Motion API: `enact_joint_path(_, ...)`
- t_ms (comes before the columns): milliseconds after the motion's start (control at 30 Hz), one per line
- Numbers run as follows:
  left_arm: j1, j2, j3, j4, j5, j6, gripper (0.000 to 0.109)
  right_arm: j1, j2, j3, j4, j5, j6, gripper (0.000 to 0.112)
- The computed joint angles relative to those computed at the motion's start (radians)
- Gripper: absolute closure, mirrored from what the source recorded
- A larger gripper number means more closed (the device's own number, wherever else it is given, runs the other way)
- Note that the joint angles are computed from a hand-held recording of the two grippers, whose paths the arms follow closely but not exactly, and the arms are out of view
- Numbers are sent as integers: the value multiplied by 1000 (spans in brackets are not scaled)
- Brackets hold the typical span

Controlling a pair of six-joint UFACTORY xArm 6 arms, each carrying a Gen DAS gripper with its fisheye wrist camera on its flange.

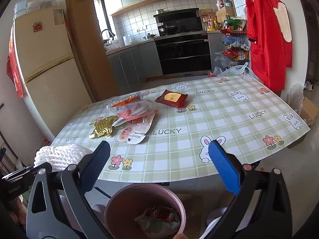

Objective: Collect trash
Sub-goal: 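Release the can into the bin while the left tool drops the foam netting in, then close the left tool on the clear plastic tray while the right tool reaches the orange packet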

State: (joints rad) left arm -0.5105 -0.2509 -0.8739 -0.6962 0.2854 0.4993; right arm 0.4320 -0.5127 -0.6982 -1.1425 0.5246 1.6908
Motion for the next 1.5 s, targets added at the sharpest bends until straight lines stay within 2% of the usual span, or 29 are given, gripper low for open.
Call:
enact_joint_path(167,-24,17,1,62,4,-42,86,-16,-22,26,-11,-11,21,15)
enact_joint_path(400,-34,37,-4,78,22,-49,82,-21,-16,35,6,-30,12,15)
enact_joint_path(567,-27,51,-8,79,41,-60,54,-15,3,24,14,-38,2,15)
enact_joint_path(667,-17,50,-3,79,33,-81,48,-14,11,20,23,-44,-6,15)
enact_joint_path(1100,3,51,4,132,29,-161,30,-13,21,19,45,-46,-20,15)
enact_joint_path(1267,14,63,1,154,28,-198,12,-19,26,25,57,-57,-30,15)
enact_joint_path(1500,68,112,-30,165,25,-224,12,-56,66,17,63,-92,-36,15)
